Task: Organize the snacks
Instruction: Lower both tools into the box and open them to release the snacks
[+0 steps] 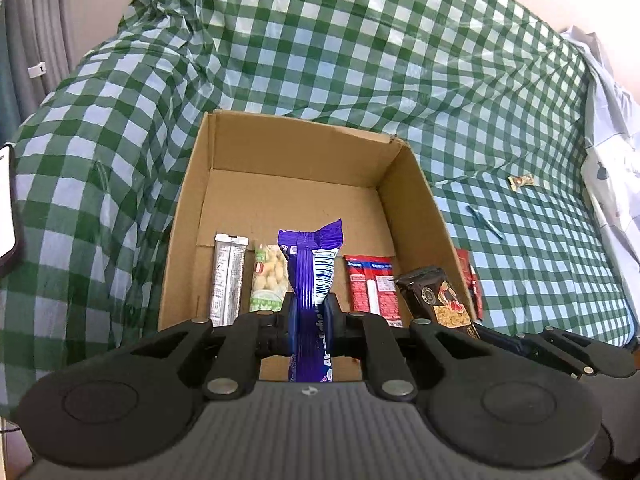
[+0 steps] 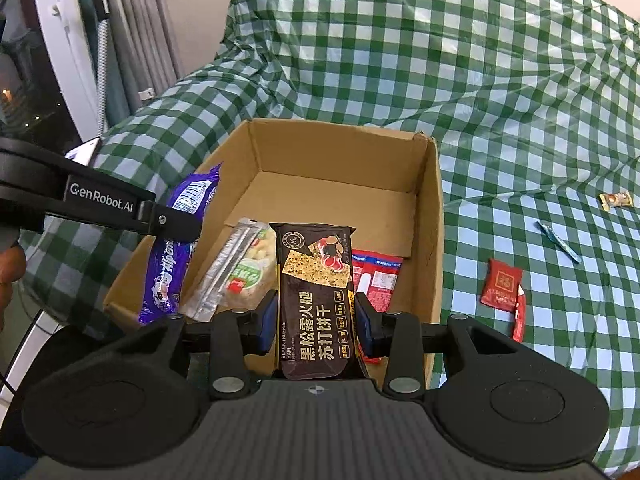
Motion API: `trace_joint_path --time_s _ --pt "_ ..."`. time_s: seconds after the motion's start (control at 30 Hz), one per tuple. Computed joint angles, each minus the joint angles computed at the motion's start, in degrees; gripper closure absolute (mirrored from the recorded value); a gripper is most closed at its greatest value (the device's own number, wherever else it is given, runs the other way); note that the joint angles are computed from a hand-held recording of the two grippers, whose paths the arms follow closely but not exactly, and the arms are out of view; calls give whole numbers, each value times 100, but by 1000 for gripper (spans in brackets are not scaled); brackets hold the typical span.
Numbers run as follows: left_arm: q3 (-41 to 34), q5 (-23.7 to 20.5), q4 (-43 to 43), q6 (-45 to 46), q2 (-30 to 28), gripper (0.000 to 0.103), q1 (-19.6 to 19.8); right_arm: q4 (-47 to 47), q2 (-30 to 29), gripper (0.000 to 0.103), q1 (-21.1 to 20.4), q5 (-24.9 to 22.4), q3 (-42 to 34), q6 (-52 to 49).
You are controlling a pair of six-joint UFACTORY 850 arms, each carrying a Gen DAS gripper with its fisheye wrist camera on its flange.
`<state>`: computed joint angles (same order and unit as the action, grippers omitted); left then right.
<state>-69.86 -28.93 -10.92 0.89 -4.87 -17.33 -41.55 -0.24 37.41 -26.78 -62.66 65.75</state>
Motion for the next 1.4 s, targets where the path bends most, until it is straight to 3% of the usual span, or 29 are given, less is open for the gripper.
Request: trace_joint_path --time_s 0.53,0.97,1.03,1.07,1.1,1.13,1.17,1.4 --pt "-612 -126 412 -426 -933 89 59 636 -677 62 -391 216 -361 -730" --pt "-809 -255 664 -609 -1284 87 89 972 -1010 62 -550 279 -546 -1116" --pt "-821 -259 795 -827 -1297 56 78 939 -1050 61 -556 264 -581 -1115" --pt "-808 -238 930 -1023 -1276 16 74 827 -1066 58 -542 219 -603 -1040" --pt "-748 -165 1167 -1326 -1211 1 56 645 -1091 42 -516 136 -643 -908" --pt "-581 90 1455 -1687 -1063 0 34 451 -1097 24 -494 76 -664 -737" --pt "-438 291 1623 -1849 -932 0 27 174 -1069 18 -459 39 -651 -481" --pt "-41 72 1767 -1775 -396 0 -2 757 -721 11 -370 -87 -465 -965"
